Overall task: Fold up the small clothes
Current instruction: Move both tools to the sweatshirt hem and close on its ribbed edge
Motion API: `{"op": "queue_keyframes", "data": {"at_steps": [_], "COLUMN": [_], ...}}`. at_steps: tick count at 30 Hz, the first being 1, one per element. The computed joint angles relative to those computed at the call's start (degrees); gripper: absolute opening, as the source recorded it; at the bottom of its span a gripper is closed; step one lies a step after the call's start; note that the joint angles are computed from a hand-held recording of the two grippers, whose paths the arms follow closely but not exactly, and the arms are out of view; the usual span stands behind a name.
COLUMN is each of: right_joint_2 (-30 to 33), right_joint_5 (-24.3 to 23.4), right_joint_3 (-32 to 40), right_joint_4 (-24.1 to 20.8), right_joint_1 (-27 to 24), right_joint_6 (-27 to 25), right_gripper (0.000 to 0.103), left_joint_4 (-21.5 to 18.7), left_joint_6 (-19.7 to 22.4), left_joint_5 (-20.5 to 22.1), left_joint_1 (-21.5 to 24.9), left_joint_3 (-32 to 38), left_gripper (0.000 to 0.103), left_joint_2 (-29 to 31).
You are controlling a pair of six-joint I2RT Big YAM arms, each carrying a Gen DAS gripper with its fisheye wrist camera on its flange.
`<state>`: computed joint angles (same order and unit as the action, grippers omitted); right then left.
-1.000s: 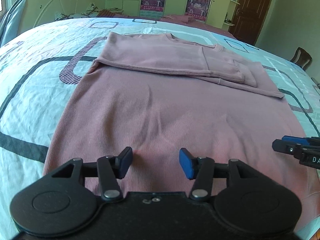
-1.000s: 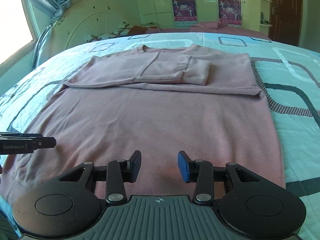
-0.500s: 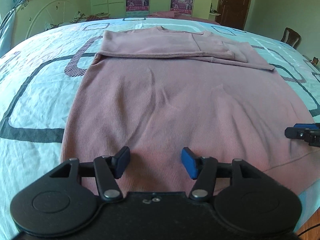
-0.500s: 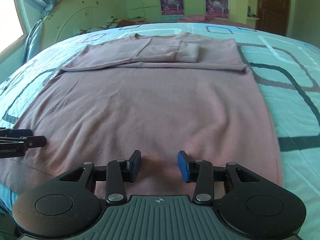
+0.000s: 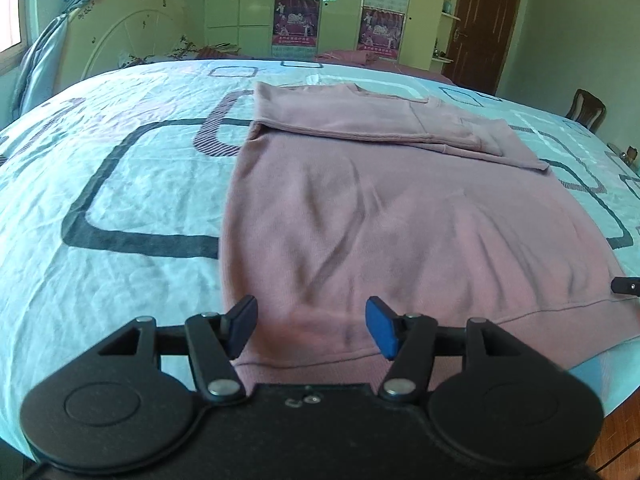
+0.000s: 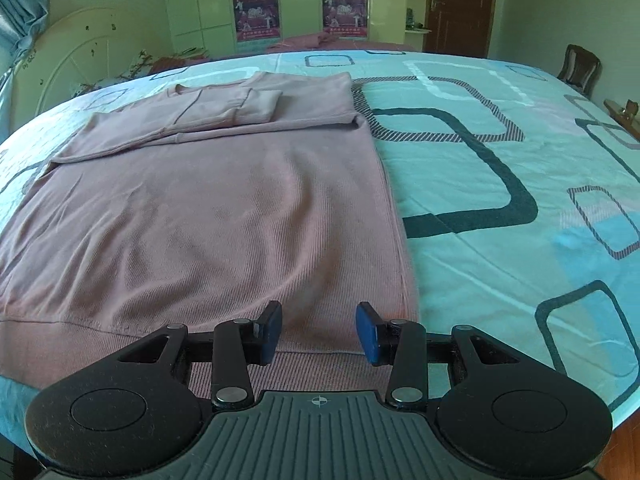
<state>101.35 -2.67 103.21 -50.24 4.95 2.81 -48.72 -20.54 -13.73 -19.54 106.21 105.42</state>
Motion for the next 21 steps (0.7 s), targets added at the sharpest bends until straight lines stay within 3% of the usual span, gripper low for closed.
{"op": "queue_keyframes", "data": {"at_steps": [1, 3, 4, 10, 15, 18, 20, 21], "right_joint_2": [-0.1, -0.5, -0.9, -2.0, -2.3, -2.1, -2.1, -2.1], "right_joint_5": [0.2, 0.8, 1.2, 2.2, 3.3, 1.4, -0.2, -0.9], "right_joint_3": [-0.1, -0.8, -1.4, -3.2, -3.7, -3.4, -3.6, -3.5], "right_joint_4": [-0.2, -0.2, 0.3, 0.8, 0.2, -1.7, -2.3, -2.6], "right_joint_1": [-0.1, -0.1, -0.1, -0.1, -0.4, -1.4, -1.9, -2.1], "right_joint_6": [0.3, 0.9, 1.0, 0.6, 2.8, 4.6, 5.2, 5.4], "right_gripper": [0.043, 0.063, 0.065, 0.065, 0.065, 0.064, 0.055, 0.046], "left_joint_4": [0.2, -0.2, -0.6, -0.1, -1.8, -2.3, -2.6, -2.7], "left_joint_6": [-0.7, -2.7, -3.6, -7.0, -6.0, -6.0, -7.1, -7.5], "left_joint_5": [-0.2, 0.1, 0.6, 7.1, 13.2, 16.4, 19.1, 19.7], "left_joint_1": [0.3, 1.3, 1.7, 3.0, 3.2, 3.7, 4.5, 4.7], "left_joint_3": [-1.1, -2.9, -3.4, -6.0, -4.7, -3.7, -2.9, -2.4], "left_gripper": [0.058, 0.058, 0.057, 0.049, 0.040, 0.028, 0.013, 0.011], "left_joint_2": [-0.8, -1.9, -2.2, -3.6, -2.7, -2.0, -1.4, -1.1]}}
